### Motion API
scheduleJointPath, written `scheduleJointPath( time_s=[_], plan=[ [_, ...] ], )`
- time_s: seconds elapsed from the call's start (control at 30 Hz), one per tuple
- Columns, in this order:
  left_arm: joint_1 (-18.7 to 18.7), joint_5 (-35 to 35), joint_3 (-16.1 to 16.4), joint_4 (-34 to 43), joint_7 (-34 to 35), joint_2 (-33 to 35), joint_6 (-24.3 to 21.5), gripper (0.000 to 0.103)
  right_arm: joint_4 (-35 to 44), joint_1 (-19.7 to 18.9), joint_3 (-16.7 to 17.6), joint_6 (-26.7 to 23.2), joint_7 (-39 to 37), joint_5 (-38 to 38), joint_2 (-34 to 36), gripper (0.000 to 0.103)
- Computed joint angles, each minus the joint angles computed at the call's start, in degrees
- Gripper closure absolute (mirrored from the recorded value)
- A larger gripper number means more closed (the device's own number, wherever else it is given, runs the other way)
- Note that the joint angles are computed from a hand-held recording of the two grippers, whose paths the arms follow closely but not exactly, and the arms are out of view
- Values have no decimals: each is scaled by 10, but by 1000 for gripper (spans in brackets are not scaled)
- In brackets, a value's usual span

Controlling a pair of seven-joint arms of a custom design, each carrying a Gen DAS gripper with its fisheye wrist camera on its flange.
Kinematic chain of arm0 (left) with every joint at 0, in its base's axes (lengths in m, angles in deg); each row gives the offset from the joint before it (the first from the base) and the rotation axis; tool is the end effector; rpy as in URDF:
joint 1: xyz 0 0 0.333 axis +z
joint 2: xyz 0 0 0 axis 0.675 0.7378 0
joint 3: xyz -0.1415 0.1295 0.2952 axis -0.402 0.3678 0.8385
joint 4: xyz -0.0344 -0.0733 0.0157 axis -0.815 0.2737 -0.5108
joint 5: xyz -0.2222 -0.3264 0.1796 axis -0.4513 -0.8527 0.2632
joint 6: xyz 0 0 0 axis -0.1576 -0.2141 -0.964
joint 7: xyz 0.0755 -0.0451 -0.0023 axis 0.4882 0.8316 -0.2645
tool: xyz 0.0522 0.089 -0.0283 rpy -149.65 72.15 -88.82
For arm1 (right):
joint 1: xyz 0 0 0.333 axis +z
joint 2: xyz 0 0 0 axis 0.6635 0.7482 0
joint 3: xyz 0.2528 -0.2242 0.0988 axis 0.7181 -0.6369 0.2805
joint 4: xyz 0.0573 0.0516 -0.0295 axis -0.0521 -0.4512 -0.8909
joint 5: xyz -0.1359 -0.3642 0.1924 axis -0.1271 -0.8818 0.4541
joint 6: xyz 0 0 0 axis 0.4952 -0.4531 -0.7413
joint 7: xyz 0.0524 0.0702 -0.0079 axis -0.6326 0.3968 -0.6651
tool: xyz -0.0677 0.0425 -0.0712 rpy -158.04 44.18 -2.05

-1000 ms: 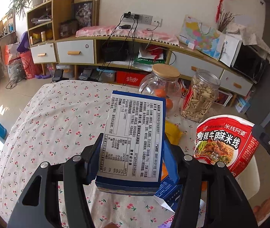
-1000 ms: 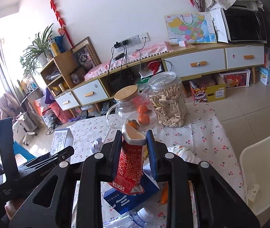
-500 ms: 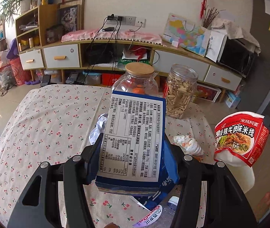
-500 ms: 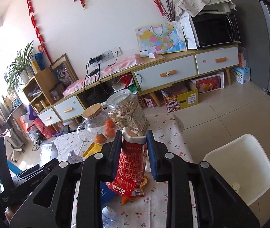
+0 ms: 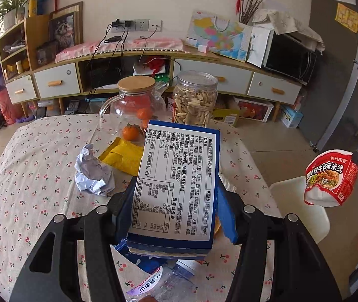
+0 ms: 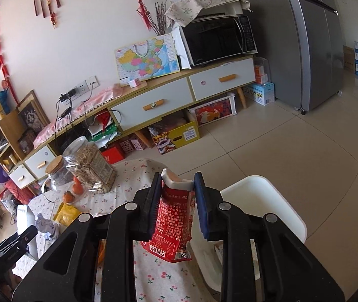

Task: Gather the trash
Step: 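Carry the red noodle cup to the bin and open the right tool, then lower the blue box into the bin and open the left tool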

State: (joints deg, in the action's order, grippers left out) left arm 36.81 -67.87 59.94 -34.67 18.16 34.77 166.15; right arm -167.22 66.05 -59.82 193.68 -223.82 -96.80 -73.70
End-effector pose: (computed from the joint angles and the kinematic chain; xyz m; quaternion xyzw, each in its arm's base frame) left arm 0.6185 -0.1542 0.5222 -0.5775 0.7098 -0.3419 0.2141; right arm 0.5326 0.3381 0.5296 -0.4155 0.7828 -0.3070 0.3468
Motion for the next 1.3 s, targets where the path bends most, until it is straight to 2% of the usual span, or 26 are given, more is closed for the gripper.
scheduleJointPath(
  time_s=[0.1,0.2,0.27,0.33,0.47,0.8,1.13,1.3],
  plan=[
    [-8,-26,-11,0,28,2,0,46,-19,-6,-4,-22,-21,48,-11,76],
    [-19,-45,-21,4,45,9,-8,46,-37,-13,-4,-45,-32,82,-23,69],
    [-26,-55,-28,14,54,18,-24,46,-54,-17,2,-79,-10,94,-41,41],
    [-35,-63,-36,21,53,26,-32,46,-61,-21,9,-107,7,92,-52,26],
    [-51,-83,-52,43,60,43,-51,46,-69,-28,18,-157,18,108,-68,15],
    [-87,-81,-78,93,48,79,-73,46,-97,-45,36,-211,40,116,-111,9],
    [-106,-67,-90,124,31,110,-100,46,-117,-60,41,-211,54,126,-134,9],
    [-109,-64,-94,148,29,126,-132,46,-124,-65,45,-208,62,130,-141,9]
  ],
)
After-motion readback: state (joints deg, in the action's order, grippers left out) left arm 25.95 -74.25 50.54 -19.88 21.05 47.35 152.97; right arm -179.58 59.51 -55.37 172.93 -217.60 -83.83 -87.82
